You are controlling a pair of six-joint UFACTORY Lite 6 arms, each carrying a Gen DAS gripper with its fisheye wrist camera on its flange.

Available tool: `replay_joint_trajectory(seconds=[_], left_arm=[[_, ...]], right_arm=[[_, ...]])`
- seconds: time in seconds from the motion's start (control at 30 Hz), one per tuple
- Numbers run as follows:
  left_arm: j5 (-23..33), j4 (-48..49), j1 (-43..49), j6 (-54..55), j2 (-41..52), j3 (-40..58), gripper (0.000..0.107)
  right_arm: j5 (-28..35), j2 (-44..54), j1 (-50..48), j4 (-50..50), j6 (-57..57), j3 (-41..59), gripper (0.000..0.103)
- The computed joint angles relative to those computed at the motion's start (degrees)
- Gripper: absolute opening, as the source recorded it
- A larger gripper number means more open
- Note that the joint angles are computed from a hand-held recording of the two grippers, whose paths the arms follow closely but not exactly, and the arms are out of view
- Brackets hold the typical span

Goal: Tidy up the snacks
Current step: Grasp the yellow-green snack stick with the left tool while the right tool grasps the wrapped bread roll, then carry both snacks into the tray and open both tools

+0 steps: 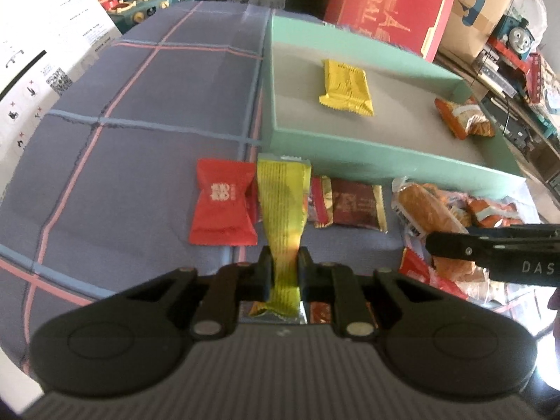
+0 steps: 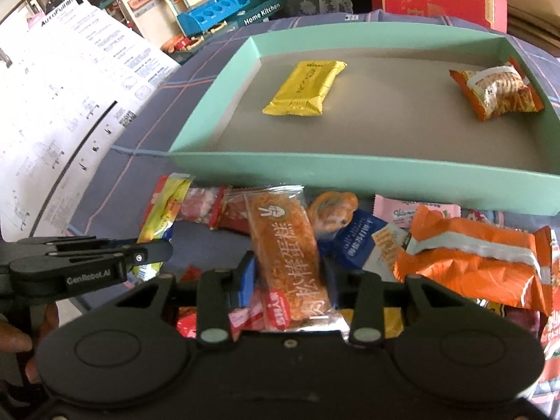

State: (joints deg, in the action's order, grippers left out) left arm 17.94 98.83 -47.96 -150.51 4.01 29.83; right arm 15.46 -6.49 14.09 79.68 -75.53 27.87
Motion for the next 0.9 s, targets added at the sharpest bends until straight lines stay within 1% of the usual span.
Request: replay_joint_trajectory(seconds=[0.23,0.3,0.4,0.53,0.63,0.73,0.9], left_arm=[[2.1,-12.8,-1.6,13.6,-7.2,-0.3,0.013],[2.4,-15.1,-1.7,16.8,-8.5,0.4,0.013],[1.5,-17.5,-0.3,21.1,-9.3,2.2,0.014],[0.0,-18.5,3.0,26.2,-7.5,6.7,0.014],[-3.1,-18.0,7.1,28.4,-5.0,10.5,0.014],[-4.9,-19.3,10.0,31.6,-1.9,14.4,0.014],[-6.9,-22.5,13.5,38.2,3.9,21.4,0.014]], right_arm=[[3.4,-5.6,-1.8,-4.7,4.8,-1.6,0.039],[4.7,-7.6,-3.0,-6.3,6.1,-2.0,0.039],[6.7,-10.2,-5.8,-9.3,8.6,-1.6,0.039],[8.5,-11.3,-10.7,-10.5,9.4,0.1,0.039],[10.8,-9.3,-15.6,-10.1,9.3,3.1,0.039],[12.4,-6.5,-19.7,-8.6,8.5,6.1,0.039],[11.7,-1.6,-23.0,-6.2,6.4,10.1,0.039]])
